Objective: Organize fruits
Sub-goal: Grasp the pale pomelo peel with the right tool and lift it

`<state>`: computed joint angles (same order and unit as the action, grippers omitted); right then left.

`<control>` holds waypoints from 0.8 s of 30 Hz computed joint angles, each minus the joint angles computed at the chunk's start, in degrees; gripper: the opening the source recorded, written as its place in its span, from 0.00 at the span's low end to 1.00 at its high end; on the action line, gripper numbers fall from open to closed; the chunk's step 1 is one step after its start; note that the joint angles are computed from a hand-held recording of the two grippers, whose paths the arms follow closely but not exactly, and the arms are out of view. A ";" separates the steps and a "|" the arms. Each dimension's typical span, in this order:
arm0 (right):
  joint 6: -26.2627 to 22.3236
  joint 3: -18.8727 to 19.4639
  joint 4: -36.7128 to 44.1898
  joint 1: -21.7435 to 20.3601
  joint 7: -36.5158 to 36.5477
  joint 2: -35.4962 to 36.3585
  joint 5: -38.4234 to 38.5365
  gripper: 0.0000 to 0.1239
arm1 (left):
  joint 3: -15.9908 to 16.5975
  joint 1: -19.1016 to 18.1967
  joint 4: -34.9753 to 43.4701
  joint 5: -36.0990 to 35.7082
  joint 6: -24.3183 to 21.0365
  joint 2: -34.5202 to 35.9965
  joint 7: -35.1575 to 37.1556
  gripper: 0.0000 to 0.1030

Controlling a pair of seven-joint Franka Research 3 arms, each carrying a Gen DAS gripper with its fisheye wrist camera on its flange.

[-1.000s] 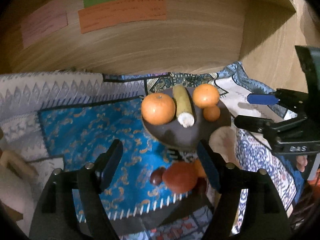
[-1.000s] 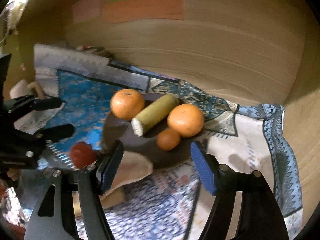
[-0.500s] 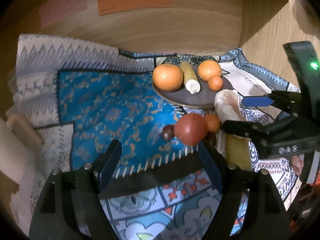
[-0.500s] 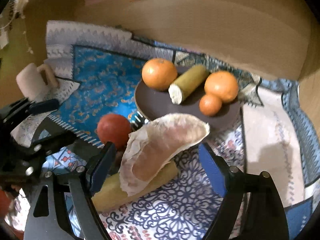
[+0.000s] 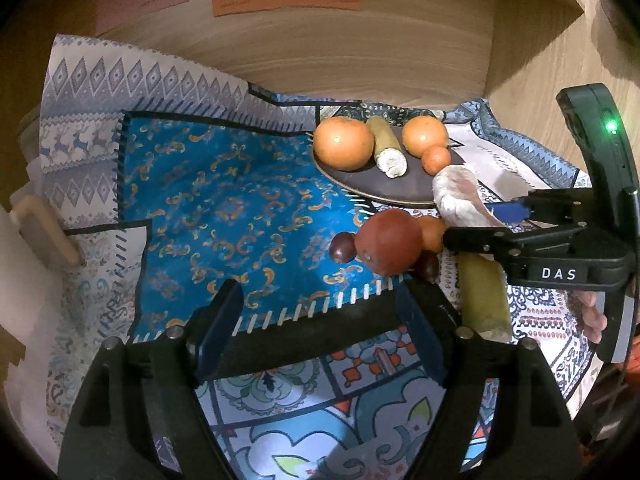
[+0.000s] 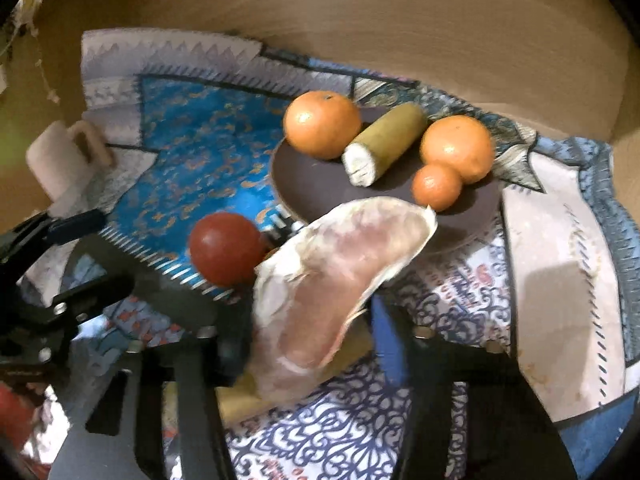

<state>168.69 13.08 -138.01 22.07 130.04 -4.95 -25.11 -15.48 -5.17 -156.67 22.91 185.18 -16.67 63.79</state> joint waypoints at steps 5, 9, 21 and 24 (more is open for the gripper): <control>1.35 0.19 -1.59 -0.70 0.13 -2.07 -0.94 0.30 | 1.85 -3.14 0.69 -0.48 0.36 0.55 0.63 0.77; 2.34 1.16 -4.30 -2.11 -1.35 -5.00 0.85 0.29 | 2.68 -5.89 1.56 -0.75 0.26 1.10 1.35 0.77; 1.29 2.64 -15.58 -3.72 -11.22 -17.38 13.10 0.23 | 20.81 -32.17 5.55 -13.15 -3.22 6.64 14.41 0.77; 0.70 2.46 -17.32 -3.35 -13.87 -18.53 16.44 0.23 | 22.00 -34.60 7.03 -17.55 -4.05 8.59 17.76 0.74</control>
